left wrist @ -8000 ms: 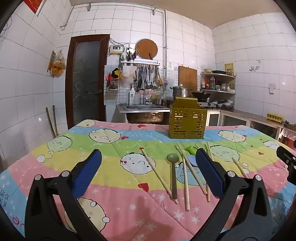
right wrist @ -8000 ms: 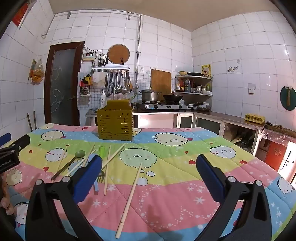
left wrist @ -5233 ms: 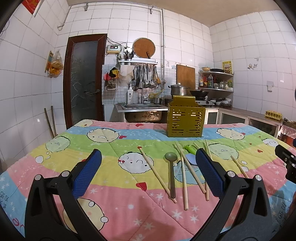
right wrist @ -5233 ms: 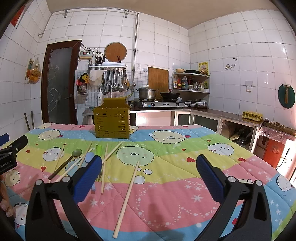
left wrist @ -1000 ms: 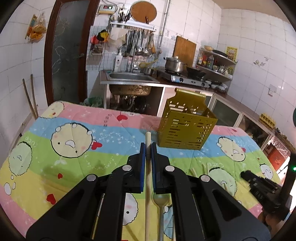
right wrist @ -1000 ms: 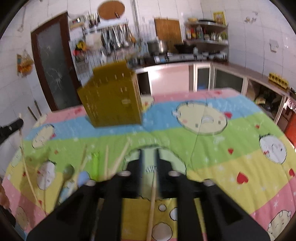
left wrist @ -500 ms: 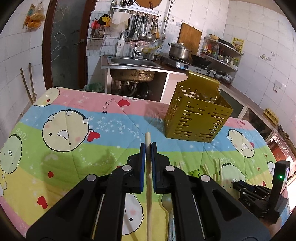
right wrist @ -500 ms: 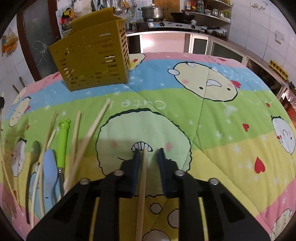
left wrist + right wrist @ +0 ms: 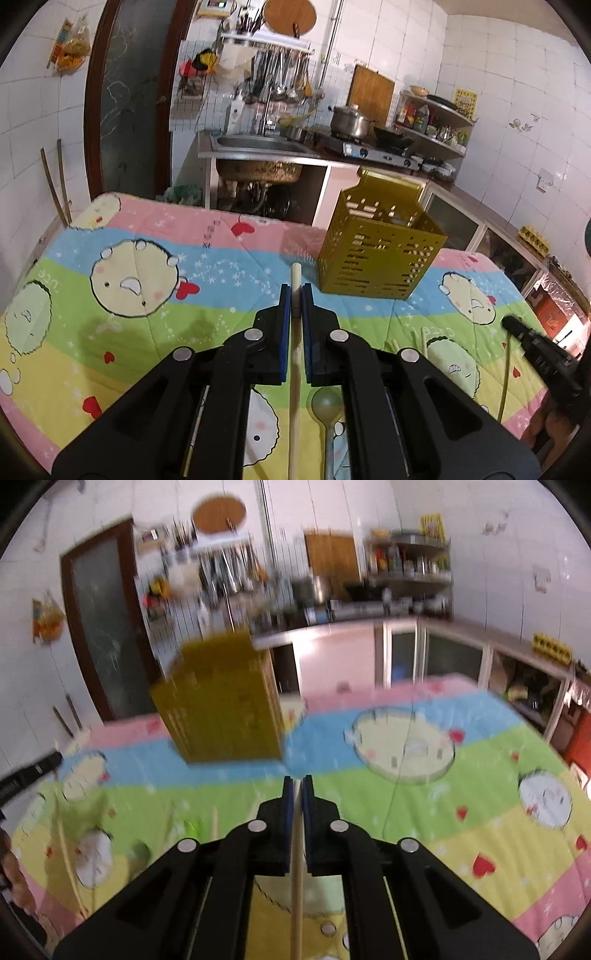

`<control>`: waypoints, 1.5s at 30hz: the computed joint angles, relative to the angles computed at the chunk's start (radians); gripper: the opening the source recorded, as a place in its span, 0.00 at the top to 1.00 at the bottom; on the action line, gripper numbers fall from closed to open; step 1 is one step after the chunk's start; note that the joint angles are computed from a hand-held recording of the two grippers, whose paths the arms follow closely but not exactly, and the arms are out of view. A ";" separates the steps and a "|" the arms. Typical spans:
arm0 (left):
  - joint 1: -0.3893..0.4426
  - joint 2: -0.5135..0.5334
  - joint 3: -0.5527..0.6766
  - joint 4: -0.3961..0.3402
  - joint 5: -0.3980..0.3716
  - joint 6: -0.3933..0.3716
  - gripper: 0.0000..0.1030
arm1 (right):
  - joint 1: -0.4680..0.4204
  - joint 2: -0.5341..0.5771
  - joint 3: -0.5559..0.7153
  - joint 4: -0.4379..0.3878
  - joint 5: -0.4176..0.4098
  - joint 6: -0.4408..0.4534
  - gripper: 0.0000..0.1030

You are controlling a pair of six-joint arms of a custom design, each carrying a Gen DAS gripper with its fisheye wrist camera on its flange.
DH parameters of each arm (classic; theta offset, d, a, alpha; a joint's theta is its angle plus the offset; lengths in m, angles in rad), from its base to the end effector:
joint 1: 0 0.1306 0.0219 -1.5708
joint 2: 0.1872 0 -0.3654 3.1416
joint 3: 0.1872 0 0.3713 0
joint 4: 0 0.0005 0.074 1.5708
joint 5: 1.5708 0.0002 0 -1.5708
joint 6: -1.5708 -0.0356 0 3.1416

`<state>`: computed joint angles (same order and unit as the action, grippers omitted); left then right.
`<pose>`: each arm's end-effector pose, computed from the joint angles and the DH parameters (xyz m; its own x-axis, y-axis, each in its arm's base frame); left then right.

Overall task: Organize utensils
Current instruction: 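Lift both held chopsticks and carry them over the olive-green slotted holder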

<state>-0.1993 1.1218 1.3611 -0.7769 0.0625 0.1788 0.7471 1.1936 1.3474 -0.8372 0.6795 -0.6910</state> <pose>0.3739 -0.0783 0.5153 -0.5384 -0.0723 -0.8396 0.1569 0.9703 -0.1842 0.3079 0.2540 0.4819 -0.4660 0.2441 -0.8504 0.1634 0.9684 0.1884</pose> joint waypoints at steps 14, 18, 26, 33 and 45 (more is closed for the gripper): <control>-0.032 -0.113 -0.088 0.087 -0.044 -0.033 0.96 | 0.139 -0.097 -0.116 0.332 0.274 0.246 0.95; -0.027 -0.120 -0.090 0.091 -0.029 -0.029 0.96 | 0.149 -0.108 -0.120 0.347 0.284 0.258 0.95; -0.038 -0.129 -0.071 0.120 -0.023 -0.035 0.96 | 0.138 -0.105 -0.092 0.398 0.280 0.316 0.95; -0.052 -0.065 0.013 0.139 -0.025 -0.020 0.96 | 0.087 -0.063 -0.036 0.467 0.242 0.395 0.95; -0.109 0.198 0.383 0.204 -0.055 -0.003 0.96 | -0.054 0.093 0.261 0.511 0.109 0.541 0.95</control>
